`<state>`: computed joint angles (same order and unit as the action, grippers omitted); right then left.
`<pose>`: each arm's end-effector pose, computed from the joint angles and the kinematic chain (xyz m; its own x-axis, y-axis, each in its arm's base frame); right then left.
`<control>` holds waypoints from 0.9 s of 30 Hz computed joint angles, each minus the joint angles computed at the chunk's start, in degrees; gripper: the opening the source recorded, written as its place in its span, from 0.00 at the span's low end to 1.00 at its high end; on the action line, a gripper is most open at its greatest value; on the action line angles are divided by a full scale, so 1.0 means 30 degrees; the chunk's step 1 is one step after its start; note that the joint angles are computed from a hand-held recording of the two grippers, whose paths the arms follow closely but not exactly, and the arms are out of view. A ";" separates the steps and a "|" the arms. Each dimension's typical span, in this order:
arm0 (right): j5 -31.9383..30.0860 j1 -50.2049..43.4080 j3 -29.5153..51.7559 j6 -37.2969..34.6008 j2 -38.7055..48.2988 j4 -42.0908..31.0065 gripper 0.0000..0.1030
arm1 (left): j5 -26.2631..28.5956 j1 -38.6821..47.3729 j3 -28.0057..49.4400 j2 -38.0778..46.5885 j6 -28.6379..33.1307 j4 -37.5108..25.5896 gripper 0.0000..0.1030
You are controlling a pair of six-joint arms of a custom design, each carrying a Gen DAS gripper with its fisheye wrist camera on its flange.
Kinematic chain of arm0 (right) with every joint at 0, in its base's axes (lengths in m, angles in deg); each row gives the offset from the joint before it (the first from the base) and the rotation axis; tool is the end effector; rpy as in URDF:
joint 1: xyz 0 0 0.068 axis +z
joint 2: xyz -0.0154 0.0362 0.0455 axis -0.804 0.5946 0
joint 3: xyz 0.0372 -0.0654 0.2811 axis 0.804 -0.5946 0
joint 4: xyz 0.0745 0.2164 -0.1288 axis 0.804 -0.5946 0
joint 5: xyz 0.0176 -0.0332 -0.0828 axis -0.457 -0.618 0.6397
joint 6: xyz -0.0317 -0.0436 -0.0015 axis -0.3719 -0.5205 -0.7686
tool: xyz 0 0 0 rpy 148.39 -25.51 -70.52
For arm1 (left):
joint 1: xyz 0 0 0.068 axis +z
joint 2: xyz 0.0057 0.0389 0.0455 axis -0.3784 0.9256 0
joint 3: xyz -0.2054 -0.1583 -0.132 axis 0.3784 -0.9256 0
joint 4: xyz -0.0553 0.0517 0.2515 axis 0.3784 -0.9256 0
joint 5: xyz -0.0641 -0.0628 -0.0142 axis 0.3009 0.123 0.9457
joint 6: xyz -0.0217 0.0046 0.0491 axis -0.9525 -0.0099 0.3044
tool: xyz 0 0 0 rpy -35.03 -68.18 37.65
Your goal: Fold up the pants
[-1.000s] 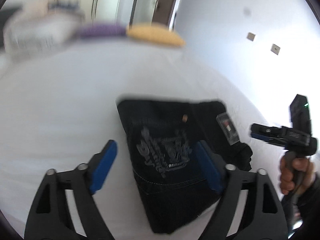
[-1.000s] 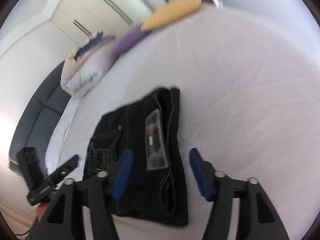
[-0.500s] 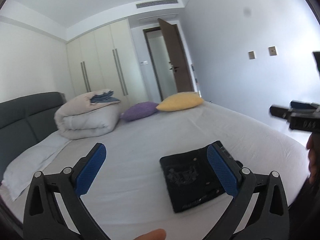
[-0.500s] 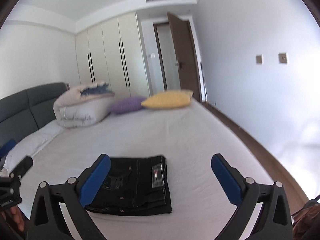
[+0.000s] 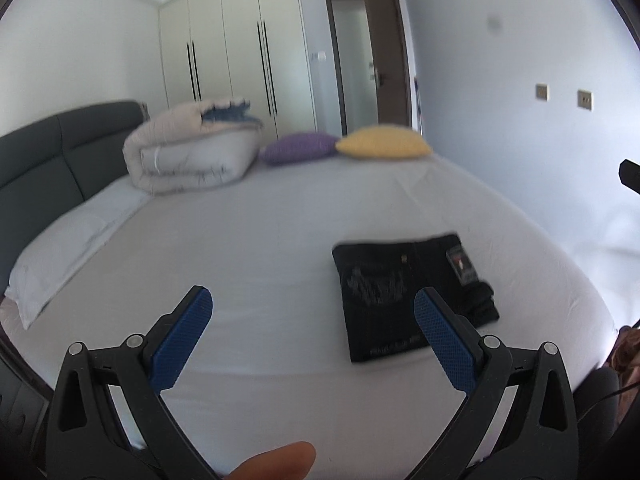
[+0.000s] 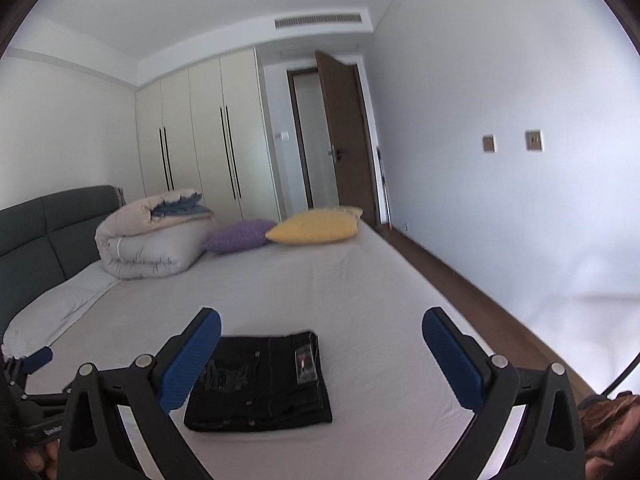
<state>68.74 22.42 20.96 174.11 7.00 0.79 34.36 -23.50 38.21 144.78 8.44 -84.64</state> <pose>0.0883 0.2153 0.2455 -0.2276 0.2708 -0.9353 0.4347 0.8878 0.1513 0.4917 -0.0194 0.2695 -0.4296 0.2527 -0.8669 0.3461 0.9328 0.1004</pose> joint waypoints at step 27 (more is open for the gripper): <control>-0.5479 -0.3408 -0.3408 -1.3208 -0.0054 1.4545 1.00 | -0.0545 -0.0669 0.6439 0.6539 -0.1335 -0.4746 1.00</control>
<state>52.30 12.20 10.74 134.48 6.83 44.42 32.73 -25.50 57.53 164.39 4.43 -98.88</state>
